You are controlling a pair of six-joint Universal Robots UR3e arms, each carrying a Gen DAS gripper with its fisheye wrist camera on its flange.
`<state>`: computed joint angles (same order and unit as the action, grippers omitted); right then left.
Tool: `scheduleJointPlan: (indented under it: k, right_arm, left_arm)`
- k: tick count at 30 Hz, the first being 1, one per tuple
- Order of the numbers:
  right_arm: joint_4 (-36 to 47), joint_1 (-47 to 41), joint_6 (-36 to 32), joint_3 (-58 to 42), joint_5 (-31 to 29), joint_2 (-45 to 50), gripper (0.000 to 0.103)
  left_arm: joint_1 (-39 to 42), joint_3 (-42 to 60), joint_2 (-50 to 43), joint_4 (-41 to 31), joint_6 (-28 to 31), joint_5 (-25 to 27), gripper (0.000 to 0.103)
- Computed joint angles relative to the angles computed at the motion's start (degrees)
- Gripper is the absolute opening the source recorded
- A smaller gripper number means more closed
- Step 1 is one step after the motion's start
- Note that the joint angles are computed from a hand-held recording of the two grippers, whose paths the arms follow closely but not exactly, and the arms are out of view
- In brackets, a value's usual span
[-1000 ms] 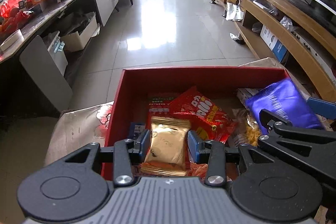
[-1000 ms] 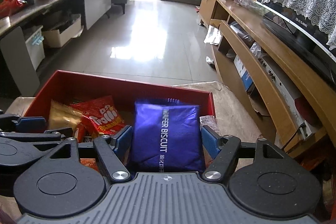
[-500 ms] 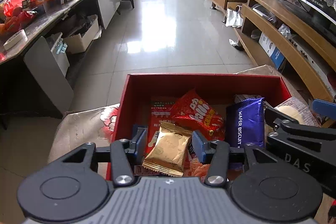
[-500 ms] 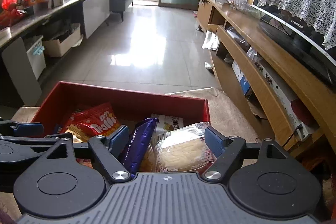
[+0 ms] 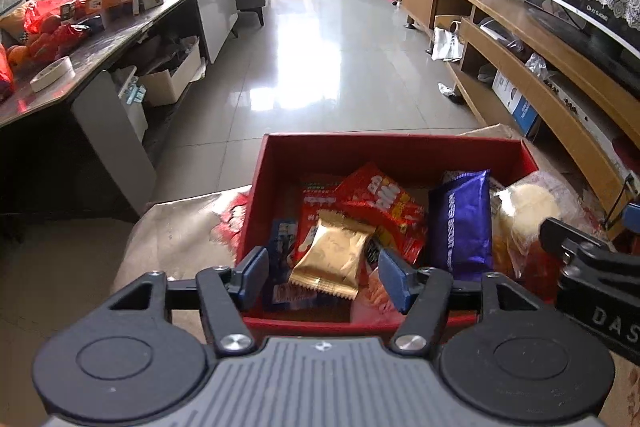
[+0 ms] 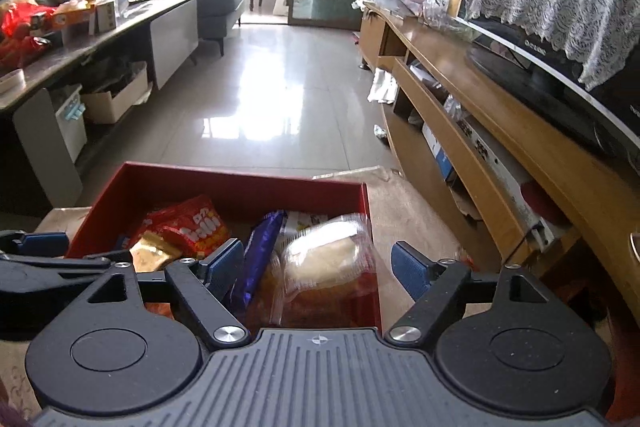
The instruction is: Organize snacks
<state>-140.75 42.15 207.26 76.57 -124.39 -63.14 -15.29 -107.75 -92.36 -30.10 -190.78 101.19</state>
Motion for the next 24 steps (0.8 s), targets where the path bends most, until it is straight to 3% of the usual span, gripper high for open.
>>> scheduleJointPlan:
  k: [8,16,24]
  right_arm:
    - [0.50,3.25,3.97,6.16,-1.49,-4.33,0.086]
    - [1.62,6.40,7.26,8.76,-2.08,-6.19,0.086]
    - [3.33,8.42,10.74,11.00,-2.84,-7.80,0.086]
  left_arm:
    - [-1.09,-6.81,6.46,0.26,-0.05,0.87,0.064]
    - [-4.54,-11.88,11.22,1.42,-0.01,4.60,0.075]
    - [-5.97,-15.55,15.33,0.66,-0.85,5.03,0.077]
